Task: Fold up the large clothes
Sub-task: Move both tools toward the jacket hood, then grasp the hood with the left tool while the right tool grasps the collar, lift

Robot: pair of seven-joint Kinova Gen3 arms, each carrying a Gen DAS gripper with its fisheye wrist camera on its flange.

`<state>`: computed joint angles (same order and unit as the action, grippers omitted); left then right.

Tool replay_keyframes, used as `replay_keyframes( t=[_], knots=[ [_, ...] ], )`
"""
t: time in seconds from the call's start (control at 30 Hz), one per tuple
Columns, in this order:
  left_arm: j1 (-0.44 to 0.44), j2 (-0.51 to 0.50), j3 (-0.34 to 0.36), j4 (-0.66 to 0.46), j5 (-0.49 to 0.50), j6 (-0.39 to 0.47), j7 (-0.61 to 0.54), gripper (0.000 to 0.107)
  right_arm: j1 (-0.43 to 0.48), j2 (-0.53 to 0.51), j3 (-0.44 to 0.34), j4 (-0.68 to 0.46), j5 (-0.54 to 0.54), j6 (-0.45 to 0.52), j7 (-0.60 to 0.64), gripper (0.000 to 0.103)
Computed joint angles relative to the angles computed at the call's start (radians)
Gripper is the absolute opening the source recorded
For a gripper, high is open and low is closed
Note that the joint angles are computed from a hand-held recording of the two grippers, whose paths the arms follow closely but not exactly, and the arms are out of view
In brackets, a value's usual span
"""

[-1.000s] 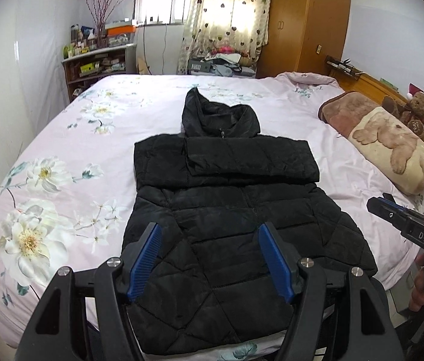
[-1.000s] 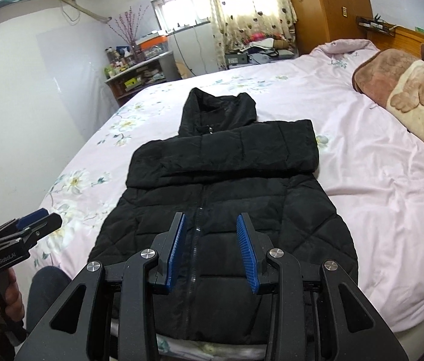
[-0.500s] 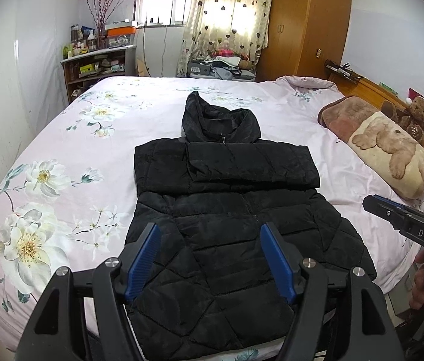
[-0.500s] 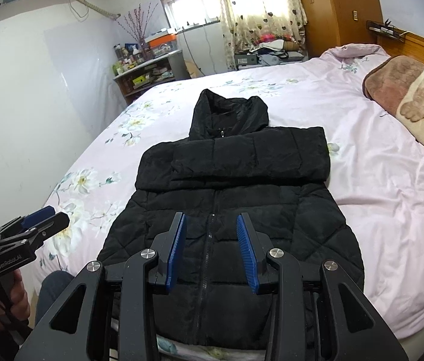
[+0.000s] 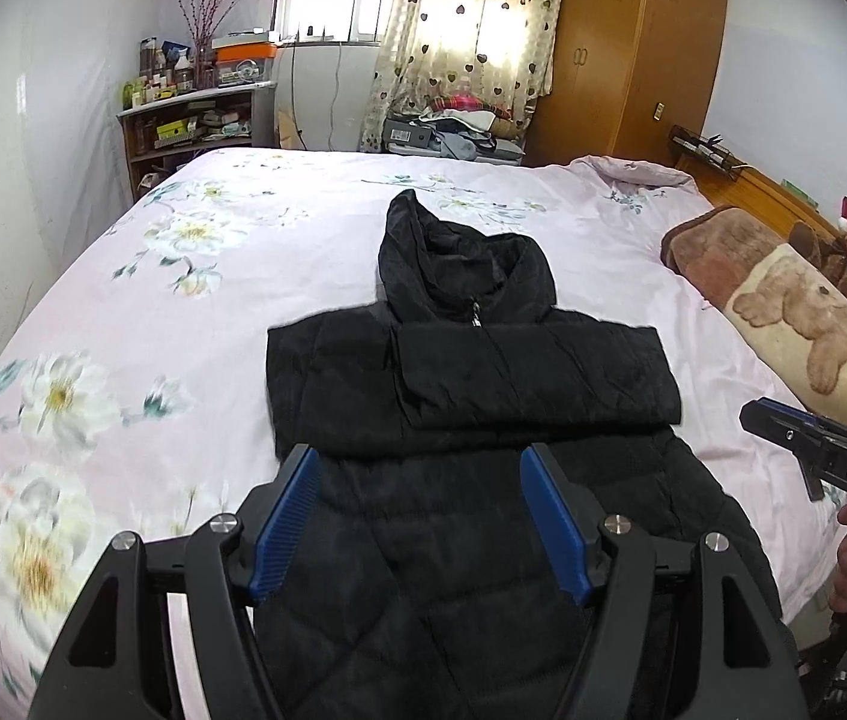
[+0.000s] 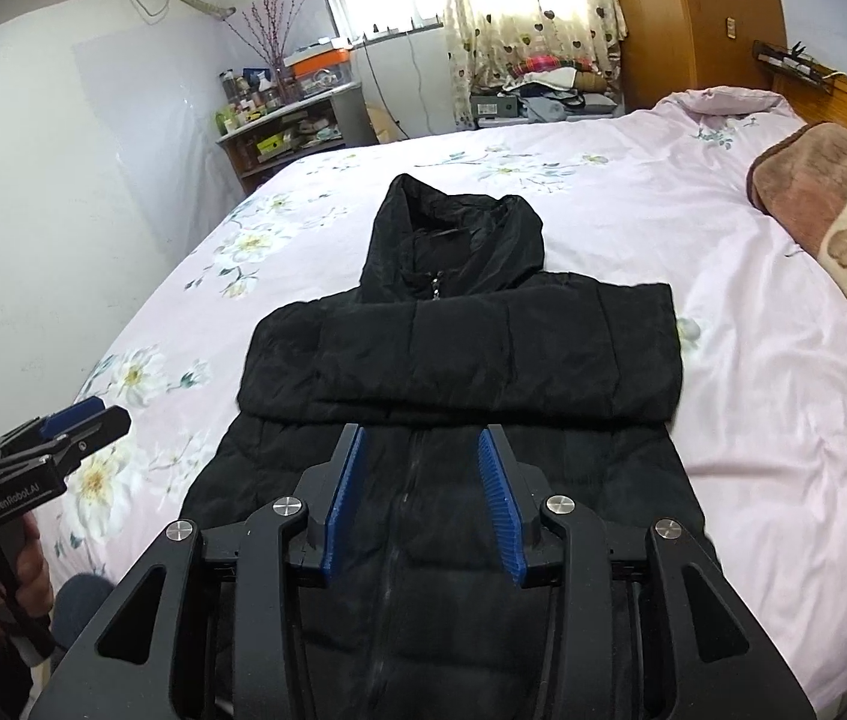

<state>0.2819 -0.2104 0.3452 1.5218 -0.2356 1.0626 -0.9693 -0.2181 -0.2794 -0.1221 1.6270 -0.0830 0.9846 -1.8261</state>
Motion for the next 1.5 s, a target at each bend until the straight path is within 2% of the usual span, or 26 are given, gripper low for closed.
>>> replay_keyframes(
  t=[0.2,0.33,0.4,0.47,0.57,0.7,0.8,1.03,1.07,1.1,1.13,1.17,1.2,1.23,1.27,1.43,1.5],
  knots=[
    [0.010,0.155,-0.084,-0.110,0.015,-0.060,-0.102,0.073,0.031,0.178,0.032,-0.118,-0.017,-0.017,0.088,0.040],
    [0.082,0.281,-0.223,-0.217,0.061,-0.085,-0.189,0.073,0.060,0.314,0.057,-0.228,-0.050,-0.016,0.149,0.041],
    [0.066,0.350,-0.235,-0.280,0.080,-0.085,-0.226,0.073,0.076,0.389,0.071,-0.297,-0.075,-0.003,0.170,0.043],
    [0.080,0.431,-0.279,-0.368,0.111,-0.058,-0.273,0.074,0.100,0.455,0.073,-0.359,-0.102,0.012,0.189,0.047],
    [0.090,0.554,-0.347,-0.507,0.191,-0.013,-0.344,0.074,0.127,0.566,0.069,-0.475,-0.110,0.041,0.189,0.047],
    [0.061,0.719,-0.342,-0.693,0.220,0.037,-0.348,0.074,0.160,0.716,0.062,-0.633,-0.126,0.074,0.195,0.047],
    [0.029,0.837,-0.277,-0.832,0.177,0.091,-0.309,0.074,0.170,0.819,0.053,-0.753,-0.106,0.112,0.181,0.047],
    [0.039,1.069,-0.307,-1.156,0.199,0.214,-0.309,0.072,0.174,1.039,0.053,-1.061,-0.089,0.236,0.163,0.047],
    [0.036,1.092,-0.299,-1.187,0.196,0.224,-0.306,0.066,0.171,1.073,0.061,-1.107,-0.097,0.257,0.156,0.047],
    [0.035,1.103,-0.295,-1.199,0.196,0.225,-0.305,0.049,0.168,1.097,0.067,-1.144,-0.096,0.278,0.149,0.047],
    [0.029,1.107,-0.283,-1.193,0.206,0.219,-0.310,0.038,0.165,1.114,0.070,-1.163,-0.098,0.282,0.147,0.047],
    [0.026,1.099,-0.287,-1.168,0.224,0.197,-0.323,0.020,0.166,1.118,0.066,-1.163,-0.100,0.277,0.150,0.046],
    [0.030,1.080,-0.304,-1.125,0.237,0.166,-0.332,0.014,0.167,1.110,0.060,-1.145,-0.099,0.260,0.151,0.024],
    [0.034,1.052,-0.310,-1.078,0.239,0.136,-0.340,0.012,0.170,1.089,0.049,-1.108,-0.101,0.232,0.164,0.012],
    [0.031,1.026,-0.308,-1.032,0.239,0.099,-0.350,0.010,0.167,1.064,0.050,-1.062,-0.099,0.194,0.174,0.010],
    [0.013,0.855,-0.298,-0.801,0.259,-0.029,-0.352,0.009,0.190,0.886,0.013,-0.830,-0.092,0.045,0.188,0.007],
    [0.030,0.779,-0.352,-0.708,0.318,-0.082,-0.387,0.008,0.201,0.804,0.005,-0.737,-0.106,0.006,0.204,0.007]
  ],
)
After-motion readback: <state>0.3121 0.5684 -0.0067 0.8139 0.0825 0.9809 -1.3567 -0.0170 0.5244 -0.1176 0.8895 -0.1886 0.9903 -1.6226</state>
